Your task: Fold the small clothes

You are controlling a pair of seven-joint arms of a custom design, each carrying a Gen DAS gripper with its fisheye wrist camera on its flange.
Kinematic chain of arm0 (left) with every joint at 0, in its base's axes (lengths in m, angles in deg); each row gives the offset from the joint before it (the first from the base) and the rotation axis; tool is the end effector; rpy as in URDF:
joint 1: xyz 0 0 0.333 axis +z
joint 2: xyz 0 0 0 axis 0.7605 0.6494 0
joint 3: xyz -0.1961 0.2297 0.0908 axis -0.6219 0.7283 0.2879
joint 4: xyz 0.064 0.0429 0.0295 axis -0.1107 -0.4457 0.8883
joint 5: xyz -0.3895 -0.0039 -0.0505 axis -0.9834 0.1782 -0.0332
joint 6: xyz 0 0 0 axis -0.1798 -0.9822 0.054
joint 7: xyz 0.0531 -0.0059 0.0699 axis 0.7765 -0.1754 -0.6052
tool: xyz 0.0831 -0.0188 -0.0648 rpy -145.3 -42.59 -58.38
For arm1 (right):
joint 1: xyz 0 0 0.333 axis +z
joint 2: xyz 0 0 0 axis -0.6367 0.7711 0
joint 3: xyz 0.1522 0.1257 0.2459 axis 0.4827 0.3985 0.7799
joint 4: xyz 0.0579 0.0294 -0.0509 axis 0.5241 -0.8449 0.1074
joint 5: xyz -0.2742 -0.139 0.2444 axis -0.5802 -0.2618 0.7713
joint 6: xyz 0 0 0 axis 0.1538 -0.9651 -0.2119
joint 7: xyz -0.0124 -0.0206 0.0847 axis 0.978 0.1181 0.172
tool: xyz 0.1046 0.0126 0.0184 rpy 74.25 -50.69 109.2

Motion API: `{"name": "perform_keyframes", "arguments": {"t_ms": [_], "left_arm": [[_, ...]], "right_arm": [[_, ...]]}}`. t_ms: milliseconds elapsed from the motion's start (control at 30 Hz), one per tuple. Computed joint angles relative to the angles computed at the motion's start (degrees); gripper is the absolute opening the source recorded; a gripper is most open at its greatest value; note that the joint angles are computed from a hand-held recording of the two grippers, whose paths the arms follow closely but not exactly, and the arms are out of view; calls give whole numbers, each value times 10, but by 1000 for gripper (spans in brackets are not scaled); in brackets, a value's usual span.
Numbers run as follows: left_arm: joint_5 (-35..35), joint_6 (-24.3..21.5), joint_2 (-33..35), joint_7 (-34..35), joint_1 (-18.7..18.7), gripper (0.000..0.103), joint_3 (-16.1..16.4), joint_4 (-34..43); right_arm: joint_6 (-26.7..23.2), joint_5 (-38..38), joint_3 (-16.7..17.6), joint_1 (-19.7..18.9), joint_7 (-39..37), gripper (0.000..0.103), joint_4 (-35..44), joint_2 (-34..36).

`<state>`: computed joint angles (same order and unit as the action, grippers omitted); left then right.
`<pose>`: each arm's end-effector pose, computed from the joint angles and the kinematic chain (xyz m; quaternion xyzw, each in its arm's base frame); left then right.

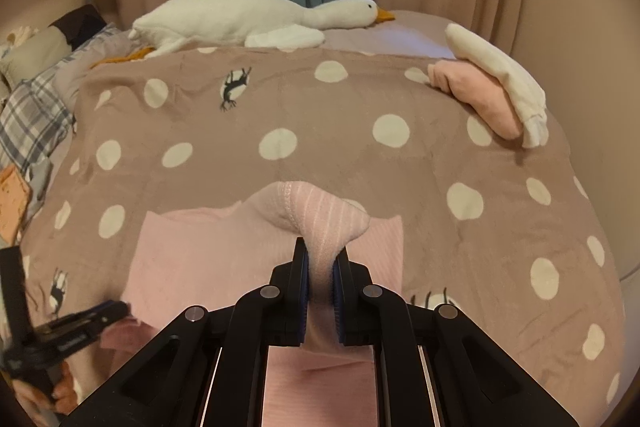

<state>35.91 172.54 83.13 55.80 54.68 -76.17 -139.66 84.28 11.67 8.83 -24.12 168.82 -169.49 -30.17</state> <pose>0.6528 -0.0340 0.5458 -0.7231 0.6245 -0.2942 0.0224 0.6372 0.1688 0.6310 -0.6282 0.6637 -0.2722 0.3014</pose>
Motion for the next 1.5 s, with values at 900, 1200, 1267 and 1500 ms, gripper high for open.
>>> {"name": "perform_keyframes", "arguments": {"t_ms": [900, 1200, 1267, 1500], "left_arm": [[40, 5, 31, -54, 0, 22, -8, 11], [49, -7, 39, -58, 0, 23, -8, 22], [43, -11, 41, -56, 3, 23, -9, 25], [40, -12, 41, -53, 3, 23, -10, 24]], "right_arm": [[-24, 84, -7, -29, -19, 11, -39, 13], [-27, 92, -9, -31, -18, 11, -43, 18], [-30, 93, -9, -31, -16, 11, -42, 21], [-36, 91, -11, -30, -12, 11, -42, 26]]}}
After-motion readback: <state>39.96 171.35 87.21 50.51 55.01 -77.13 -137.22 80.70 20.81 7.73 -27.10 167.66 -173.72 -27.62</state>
